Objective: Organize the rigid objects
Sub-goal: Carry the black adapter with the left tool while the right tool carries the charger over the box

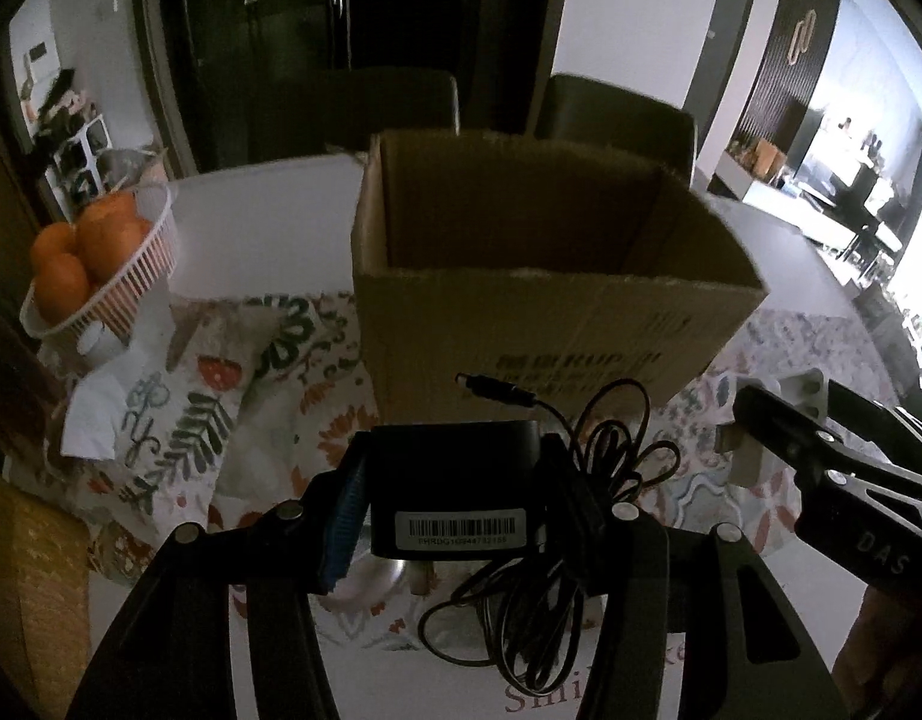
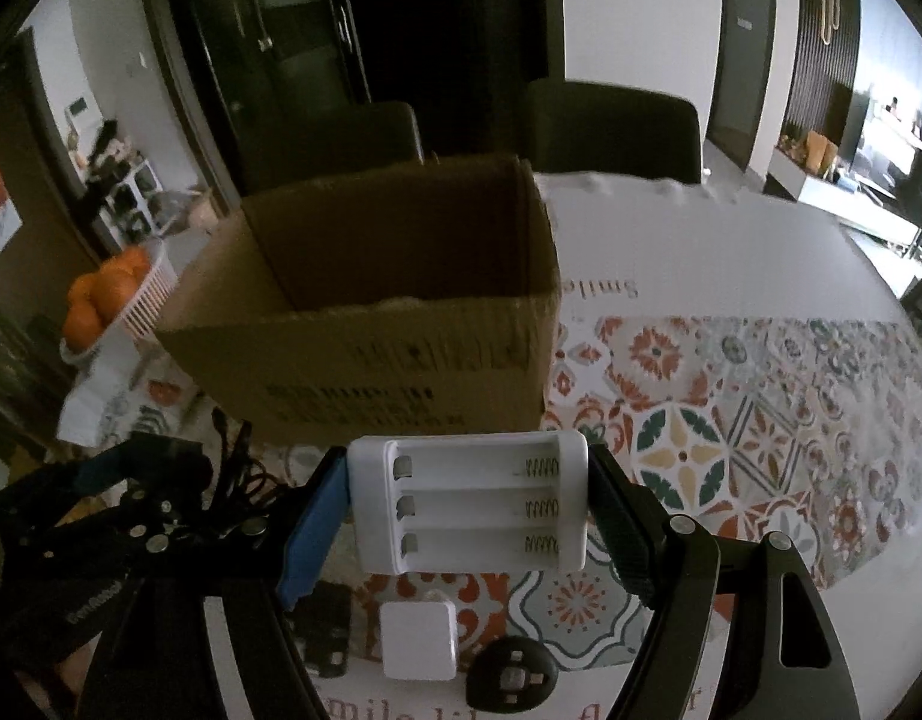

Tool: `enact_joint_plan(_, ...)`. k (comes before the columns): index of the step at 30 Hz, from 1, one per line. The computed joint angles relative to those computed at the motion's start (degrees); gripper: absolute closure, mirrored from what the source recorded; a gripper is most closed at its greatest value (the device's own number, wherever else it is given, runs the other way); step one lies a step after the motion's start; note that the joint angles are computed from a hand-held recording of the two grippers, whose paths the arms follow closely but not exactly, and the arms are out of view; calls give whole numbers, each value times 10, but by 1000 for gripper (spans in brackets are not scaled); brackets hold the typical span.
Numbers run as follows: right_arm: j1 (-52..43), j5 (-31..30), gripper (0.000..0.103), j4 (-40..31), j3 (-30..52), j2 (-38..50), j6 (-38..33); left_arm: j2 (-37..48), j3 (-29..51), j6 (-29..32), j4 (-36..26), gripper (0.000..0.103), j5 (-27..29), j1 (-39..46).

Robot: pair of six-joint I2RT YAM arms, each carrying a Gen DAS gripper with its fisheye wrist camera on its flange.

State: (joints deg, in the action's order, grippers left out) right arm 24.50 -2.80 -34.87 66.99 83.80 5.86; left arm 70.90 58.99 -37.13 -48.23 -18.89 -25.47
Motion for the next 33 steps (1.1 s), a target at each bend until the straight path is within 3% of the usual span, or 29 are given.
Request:
enact_joint_plan(17, -1, -19, 26, -8, 60, -42, 4, -5, 110, 26, -53, 49, -51, -22)
enact_joint_plan(33, -16, -51, 26, -36, 199, 52, 0, 64, 222, 97, -48, 49, -52, 36)
